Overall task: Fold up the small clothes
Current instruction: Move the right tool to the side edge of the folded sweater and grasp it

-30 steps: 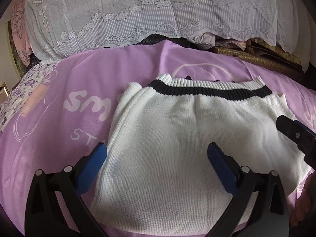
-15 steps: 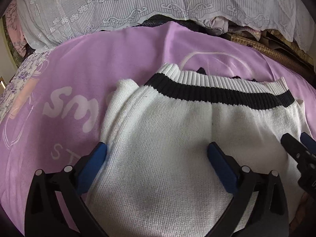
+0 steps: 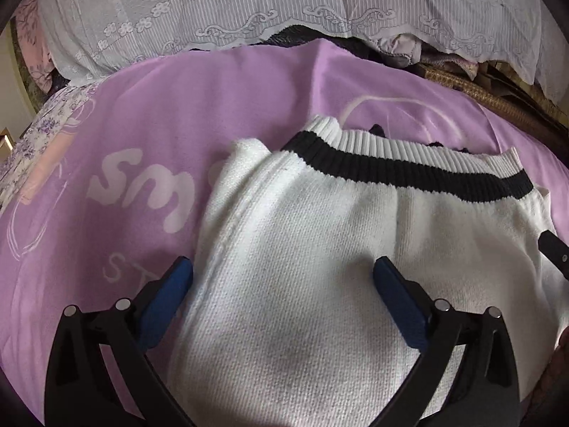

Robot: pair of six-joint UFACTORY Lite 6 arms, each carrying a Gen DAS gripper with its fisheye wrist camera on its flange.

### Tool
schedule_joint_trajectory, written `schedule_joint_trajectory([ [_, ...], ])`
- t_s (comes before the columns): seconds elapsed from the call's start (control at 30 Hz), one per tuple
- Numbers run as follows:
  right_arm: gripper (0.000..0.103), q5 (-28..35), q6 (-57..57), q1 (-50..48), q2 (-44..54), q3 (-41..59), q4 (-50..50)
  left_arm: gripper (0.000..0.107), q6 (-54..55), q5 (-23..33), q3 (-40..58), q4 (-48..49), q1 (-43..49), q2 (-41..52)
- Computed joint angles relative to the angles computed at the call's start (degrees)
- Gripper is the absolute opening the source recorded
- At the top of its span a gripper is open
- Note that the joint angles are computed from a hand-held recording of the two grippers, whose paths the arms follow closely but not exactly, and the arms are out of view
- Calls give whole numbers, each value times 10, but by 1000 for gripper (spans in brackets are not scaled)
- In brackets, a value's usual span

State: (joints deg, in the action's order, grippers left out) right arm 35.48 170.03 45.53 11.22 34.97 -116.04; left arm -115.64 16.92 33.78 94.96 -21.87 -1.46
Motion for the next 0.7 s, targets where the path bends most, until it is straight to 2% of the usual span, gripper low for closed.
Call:
schedule_joint_trajectory([
  [0.07, 95, 14, 17, 26, -40, -28, -8, 98, -33, -24, -32, 31, -1, -62],
  [0.17, 95, 43, -6, 79, -53, -34, 40, 98, -77, -33, -60, 56, -21, -118],
  [0.23, 95, 47, -45, 104, -23, -12, 75, 98, -87, -17, -54, 63, -45, -96],
  [0.3, 96, 67, -131, 124, 45, 38, 148, 99, -68, 23, -24, 46, -74, -9],
  [0.33, 98, 69, -163, 127, 68, 56, 172, 99, -91, 30, -21, 72, -80, 12],
  [0.37, 98, 70, -188, 130, 74, 66, 189, 99, -105, 56, -28, 73, -95, 8],
  [0.4, 99, 73, -190, 132, 72, 65, 188, 99, -96, 58, -34, 66, -98, -4],
  [0.47, 98, 75, -145, 133, 50, 36, 156, 98, -107, 49, -48, 79, -92, -22],
  [0.57, 97, 127, -61, 171, -15, -41, 154, 98, -109, 43, -105, 59, -97, -112],
  [0.7, 93, 182, -12, 258, -91, -123, 206, 98, -32, 72, -168, -56, -144, -226],
])
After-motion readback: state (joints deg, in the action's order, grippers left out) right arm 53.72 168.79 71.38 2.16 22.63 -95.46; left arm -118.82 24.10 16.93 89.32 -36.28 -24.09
